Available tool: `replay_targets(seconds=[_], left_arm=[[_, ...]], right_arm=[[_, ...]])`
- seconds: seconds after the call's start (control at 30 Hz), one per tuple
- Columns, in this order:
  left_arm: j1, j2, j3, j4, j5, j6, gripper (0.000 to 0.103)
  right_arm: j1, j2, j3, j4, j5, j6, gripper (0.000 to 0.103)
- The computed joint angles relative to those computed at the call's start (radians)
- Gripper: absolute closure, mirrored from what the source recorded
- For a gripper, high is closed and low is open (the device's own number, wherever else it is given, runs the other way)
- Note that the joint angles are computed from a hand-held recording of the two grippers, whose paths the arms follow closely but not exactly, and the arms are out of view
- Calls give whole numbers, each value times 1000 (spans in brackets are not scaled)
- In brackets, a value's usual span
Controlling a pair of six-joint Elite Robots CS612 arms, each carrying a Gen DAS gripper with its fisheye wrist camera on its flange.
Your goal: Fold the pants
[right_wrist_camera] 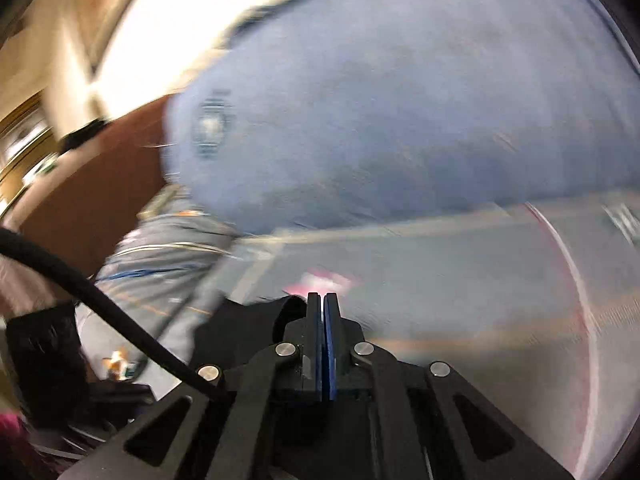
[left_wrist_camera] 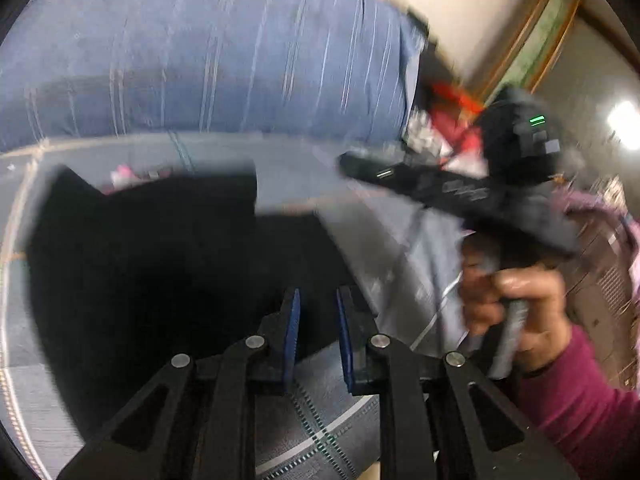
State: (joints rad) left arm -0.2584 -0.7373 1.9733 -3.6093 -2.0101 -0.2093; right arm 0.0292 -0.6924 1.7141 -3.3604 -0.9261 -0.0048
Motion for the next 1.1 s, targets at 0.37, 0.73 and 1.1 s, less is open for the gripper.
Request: replay_targets(seconds=[0.37,0.73,1.1], left_arm=[[50,-112,110,-65,156,129,34],[103,-44,18,63,201,-3,33],[65,-58,22,-9,236,45,28]], right_arm=[[-25,11,41,50,252,16,20],[66,52,-30,153,133,-66,87],[13,-19,126,-119,-5,40,90]])
